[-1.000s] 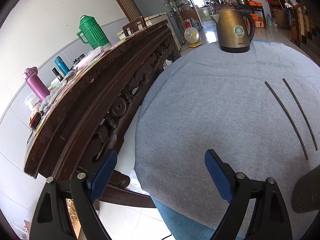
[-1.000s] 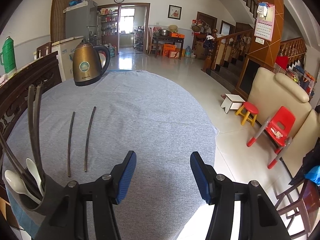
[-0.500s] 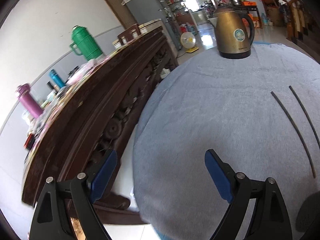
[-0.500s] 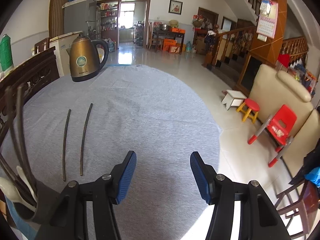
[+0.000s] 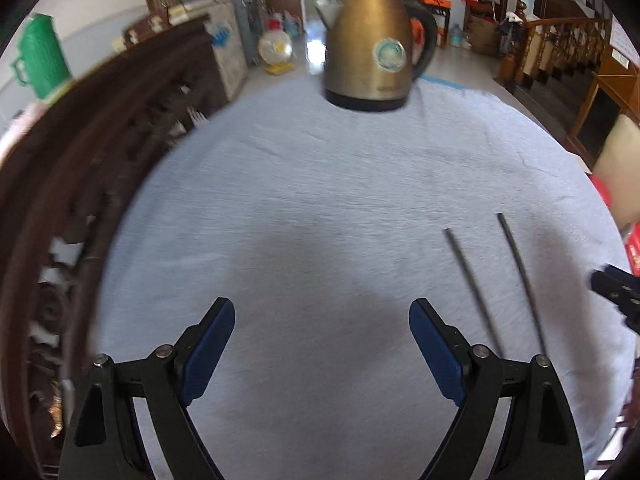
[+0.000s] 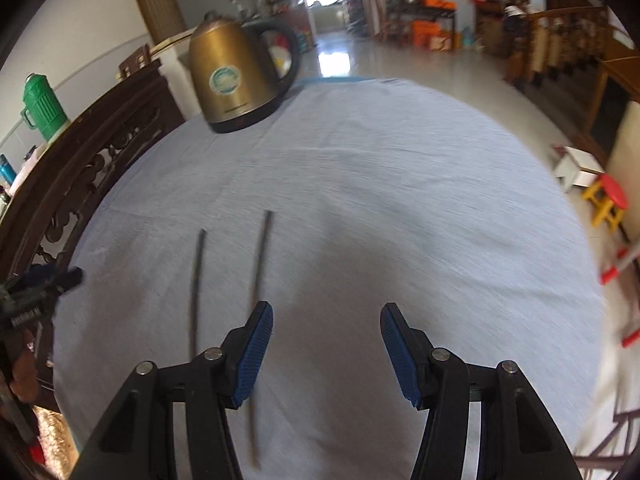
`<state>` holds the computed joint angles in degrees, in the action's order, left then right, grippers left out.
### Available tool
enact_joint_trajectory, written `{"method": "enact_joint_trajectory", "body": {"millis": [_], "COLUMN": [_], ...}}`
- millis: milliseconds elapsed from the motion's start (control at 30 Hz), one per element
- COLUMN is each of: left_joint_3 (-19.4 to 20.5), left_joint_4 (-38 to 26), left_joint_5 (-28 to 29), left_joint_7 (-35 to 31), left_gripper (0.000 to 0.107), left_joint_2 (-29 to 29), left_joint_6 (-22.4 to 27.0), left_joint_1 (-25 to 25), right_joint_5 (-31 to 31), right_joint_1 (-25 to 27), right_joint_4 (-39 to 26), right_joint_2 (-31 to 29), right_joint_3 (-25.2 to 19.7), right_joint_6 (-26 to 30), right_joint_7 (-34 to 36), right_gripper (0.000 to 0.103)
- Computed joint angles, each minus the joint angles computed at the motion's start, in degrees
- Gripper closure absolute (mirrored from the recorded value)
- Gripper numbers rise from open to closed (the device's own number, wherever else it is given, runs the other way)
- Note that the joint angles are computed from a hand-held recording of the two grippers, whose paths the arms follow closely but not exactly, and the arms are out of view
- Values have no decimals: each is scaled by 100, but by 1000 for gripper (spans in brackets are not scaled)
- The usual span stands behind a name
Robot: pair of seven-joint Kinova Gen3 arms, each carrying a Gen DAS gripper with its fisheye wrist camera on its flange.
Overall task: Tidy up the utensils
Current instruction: 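Grasp a dark chopstick with the right tool while the left tool grasps the other, then lift both chopsticks and carry them over the utensil holder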
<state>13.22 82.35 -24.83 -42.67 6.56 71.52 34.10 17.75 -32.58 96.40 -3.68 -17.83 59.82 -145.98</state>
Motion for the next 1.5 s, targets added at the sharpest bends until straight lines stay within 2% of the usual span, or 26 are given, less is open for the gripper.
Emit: {"method": "enact_joint_trajectory", "body": {"millis": [100, 200, 300, 367, 467, 533, 567, 967, 1033, 1067, 1133, 1167, 1267, 1400, 1500], "left_joint_3": [-57, -145, -215, -264, -308, -330, -341, -460, -424, -501, -498, -540, -524, -616, -631], "left_joint_4": [-314, -575, -789, -867, -1001, -1100, -1211, -2116, -2137, -2160, -2168, -2168, -2046, -1672, -1411], "left_joint_5": [596, 975, 1252, 1477, 1637, 1729, 1764, 2137, 2274, 2208, 2232, 2207, 2280, 1984, 1643], "left_joint_7": [-267, -347, -470, -585, -692, -698, -682, -617, -590, -584, -629, -614, -665, -532, -367], "left_gripper": [37, 40, 49, 49, 49, 50, 50, 50, 66, 67, 93, 100, 102, 102, 102], "left_joint_2": [274, 512, 698, 783, 900, 987, 1079, 1906, 1999, 2010, 2045, 2052, 2022, 1689, 1323], "left_joint_6": [-99, -85, 1, -12, 17, 56, 111, 399, 313, 294, 251, 234, 53, -231, -392], "left_joint_1": [-179, -236, -263, -338, -352, -335, -316, -28, -71, 14, 17, 51, -21, 121, 239], "right_joint_5": [-95, -377, -628, -685, -799, -724, -707, -1120, -1160, -1190, -1343, -1389, -1467, -1479, -1268], "right_joint_1": [4, -14, -64, -142, -231, -321, -346, 151, 200, 228, 352, 389, 478, 538, 557], "right_joint_4": [-459, -872, -1311, -1658, -1899, -1898, -1837, -541, -427, -413, -318, -219, -40, 237, 432], "right_joint_2": [585, 1055, 1494, 1821, 2114, 2125, 2094, 1272, 1156, 1134, 1065, 985, 793, 406, 6], "right_joint_3": [160, 390, 578, 698, 831, 894, 926, 892, 857, 843, 837, 827, 801, 722, 570], "right_joint_6": [-94, -133, 83, 358, 631, 609, 553, -376, -410, -424, -537, -628, -798, -1010, -1069], "right_joint_7": [291, 620, 936, 1038, 1141, 1167, 1158, 1329, 1313, 1311, 1431, 1455, 1505, 1442, 1169], "right_gripper": [43, 48, 56, 65, 72, 85, 95, 96, 96, 96, 96, 96, 96, 96, 96]}}
